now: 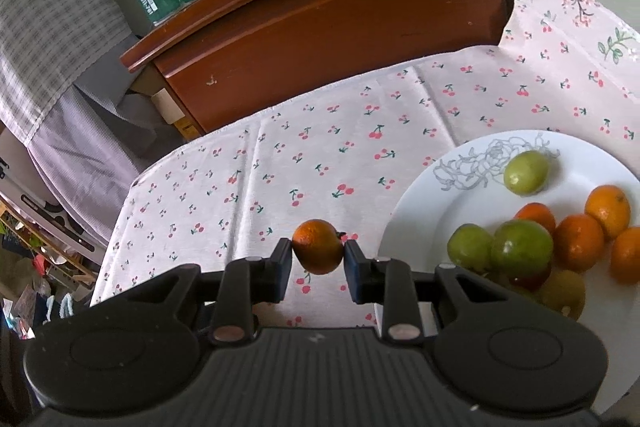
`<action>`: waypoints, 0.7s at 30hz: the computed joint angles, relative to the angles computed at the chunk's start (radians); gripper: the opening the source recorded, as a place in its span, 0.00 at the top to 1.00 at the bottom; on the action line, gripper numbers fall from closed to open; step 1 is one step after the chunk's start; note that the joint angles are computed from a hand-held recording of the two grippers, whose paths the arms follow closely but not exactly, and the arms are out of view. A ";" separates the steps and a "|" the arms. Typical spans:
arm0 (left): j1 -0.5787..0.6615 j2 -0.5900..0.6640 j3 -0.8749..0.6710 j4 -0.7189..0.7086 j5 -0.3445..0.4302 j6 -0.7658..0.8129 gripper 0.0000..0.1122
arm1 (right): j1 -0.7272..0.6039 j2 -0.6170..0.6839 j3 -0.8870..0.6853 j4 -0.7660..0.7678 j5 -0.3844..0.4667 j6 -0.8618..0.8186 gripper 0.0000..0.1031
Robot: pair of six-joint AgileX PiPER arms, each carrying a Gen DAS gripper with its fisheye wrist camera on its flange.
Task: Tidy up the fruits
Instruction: 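Grasp the tangerine with the right gripper while the left grasps the red cherry tomato, then carry the held tangerine and cherry tomato up and over the white plate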
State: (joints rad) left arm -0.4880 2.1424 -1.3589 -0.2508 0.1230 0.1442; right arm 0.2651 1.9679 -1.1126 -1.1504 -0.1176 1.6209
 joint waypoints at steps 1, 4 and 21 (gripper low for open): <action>0.004 -0.006 0.004 -0.067 0.004 0.055 0.85 | -0.002 -0.003 0.001 0.001 -0.002 0.001 0.73; 0.013 -0.029 0.011 -0.222 0.013 0.173 0.85 | -0.011 -0.029 0.017 0.042 -0.010 -0.033 0.73; -0.027 -0.173 0.063 -0.616 -0.006 0.527 0.85 | -0.135 -0.366 0.246 0.879 -0.031 -0.796 0.73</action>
